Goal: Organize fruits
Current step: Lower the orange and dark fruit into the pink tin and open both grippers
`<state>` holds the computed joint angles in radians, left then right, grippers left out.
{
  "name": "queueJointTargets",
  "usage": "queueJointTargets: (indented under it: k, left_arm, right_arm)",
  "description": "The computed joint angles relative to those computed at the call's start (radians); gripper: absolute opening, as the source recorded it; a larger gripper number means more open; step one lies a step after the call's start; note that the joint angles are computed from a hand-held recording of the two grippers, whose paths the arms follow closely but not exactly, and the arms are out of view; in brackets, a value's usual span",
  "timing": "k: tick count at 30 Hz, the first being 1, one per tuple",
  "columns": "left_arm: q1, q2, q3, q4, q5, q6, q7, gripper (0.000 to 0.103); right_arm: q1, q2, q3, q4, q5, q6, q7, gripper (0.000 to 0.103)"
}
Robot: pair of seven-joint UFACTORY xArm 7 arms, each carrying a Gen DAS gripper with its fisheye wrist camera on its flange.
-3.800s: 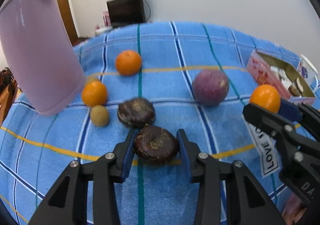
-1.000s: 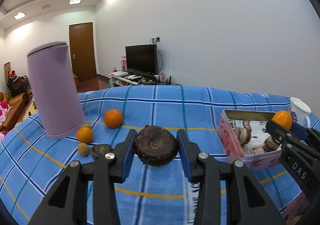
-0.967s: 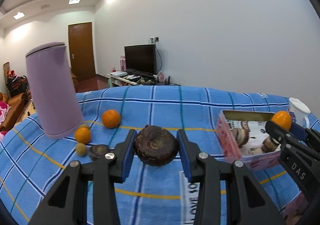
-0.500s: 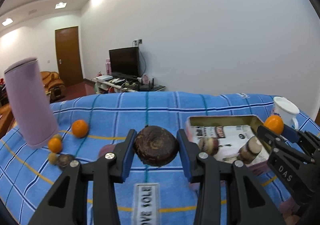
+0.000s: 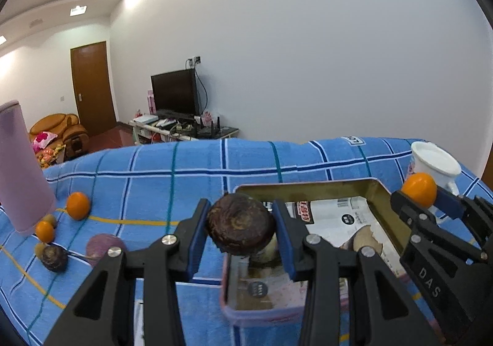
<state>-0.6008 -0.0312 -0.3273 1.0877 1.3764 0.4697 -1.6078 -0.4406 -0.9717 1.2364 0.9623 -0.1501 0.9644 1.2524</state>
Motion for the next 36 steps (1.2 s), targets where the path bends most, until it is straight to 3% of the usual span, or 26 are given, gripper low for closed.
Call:
queueJointTargets:
  k: [20,32,36]
  left_arm:
    - [-0.028,0.056,0.034,0.042,-0.073,-0.009,0.054,0.043]
    - [-0.049,0.080,0.038,0.066,-0.123,0.032,0.119,0.043]
    - [-0.054,0.075,0.038,0.064,-0.098,0.034,0.104,0.044]
  right_arm:
    - [-0.019,0.182,0.022,0.001,-0.038,-0.046,0.010,0.045]
    - [-0.009,0.249,0.026,0.008,-0.093,-0.050,0.040,0.045]
    - [-0.021,0.246,0.043,0.023,-0.104,-0.051,0.029,0.045]
